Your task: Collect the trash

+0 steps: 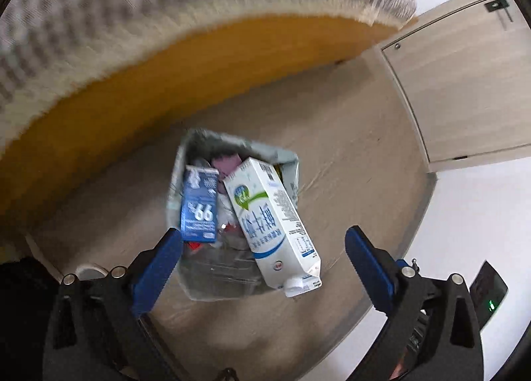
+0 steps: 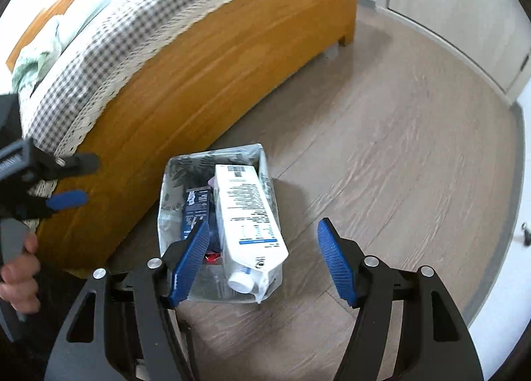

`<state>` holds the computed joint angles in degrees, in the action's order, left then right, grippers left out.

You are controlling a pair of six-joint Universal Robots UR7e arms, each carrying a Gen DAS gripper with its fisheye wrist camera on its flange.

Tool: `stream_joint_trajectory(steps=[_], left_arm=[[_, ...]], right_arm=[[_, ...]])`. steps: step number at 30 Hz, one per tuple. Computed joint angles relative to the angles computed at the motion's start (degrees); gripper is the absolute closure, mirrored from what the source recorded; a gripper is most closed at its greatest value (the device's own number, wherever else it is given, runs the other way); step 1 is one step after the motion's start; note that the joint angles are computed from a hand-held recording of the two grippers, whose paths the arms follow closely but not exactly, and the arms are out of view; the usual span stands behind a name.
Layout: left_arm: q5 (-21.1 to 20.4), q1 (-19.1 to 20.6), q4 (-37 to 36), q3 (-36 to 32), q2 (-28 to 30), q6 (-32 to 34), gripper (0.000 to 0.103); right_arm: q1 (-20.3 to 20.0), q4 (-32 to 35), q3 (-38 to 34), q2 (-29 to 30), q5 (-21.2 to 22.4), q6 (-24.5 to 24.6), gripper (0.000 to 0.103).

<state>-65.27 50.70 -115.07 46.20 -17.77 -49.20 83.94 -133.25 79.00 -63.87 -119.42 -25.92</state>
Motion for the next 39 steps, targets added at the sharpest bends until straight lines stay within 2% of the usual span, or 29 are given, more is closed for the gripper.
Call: stream_joint_trajectory(steps=[7,11,14,20,24,29,32,35,39], left_arm=[[3.05,-0.90,-3.65,9.90,-8.54,6.29,0.008],[3.80,-1.29,-2.36,12.00,-11.11,9.55,0.008],[6.17,-2.13,-4.24,14.96,-14.02,12.54,0.008],[12.80,-3.79,-10.54,21.92,-22.03,16.37,0.008],[19.02,-4.76,-13.81,26.15,-28.14,18.77,0.008],[27.70,-5.32,-17.03,30.43,-35.27,20.97,0.008],[32.94,-5.18,-17.95,32.48,-39.58,21.26,0.008],[38.40,-4.52,-17.02,33.82,-43.51,20.68,0.008],[43.50,-2.80,-9.45,33.06,-47.99,15.27,0.008]], right_arm=[[5.52,0.57,-2.43,2.74,-8.49,-1.54,0.038],[8.30,0.98,-3.49,3.50,-13.44,-0.19,0.037],[10.44,-0.58,-3.13,3.11,-14.42,0.47,0.031],[16.12,-3.65,-5.48,5.67,-15.60,-0.58,0.031],[20.33,-4.54,-9.54,9.80,-14.45,-1.51,0.031],[25.66,-2.42,-18.47,17.75,-10.42,-2.45,0.031],[28.47,2.15,-26.44,23.66,-5.76,-1.23,0.031],[31.01,5.49,-35.42,30.31,-1.32,-2.15,0.031],[33.84,11.49,-50.53,40.50,2.67,-3.18,0.031]])
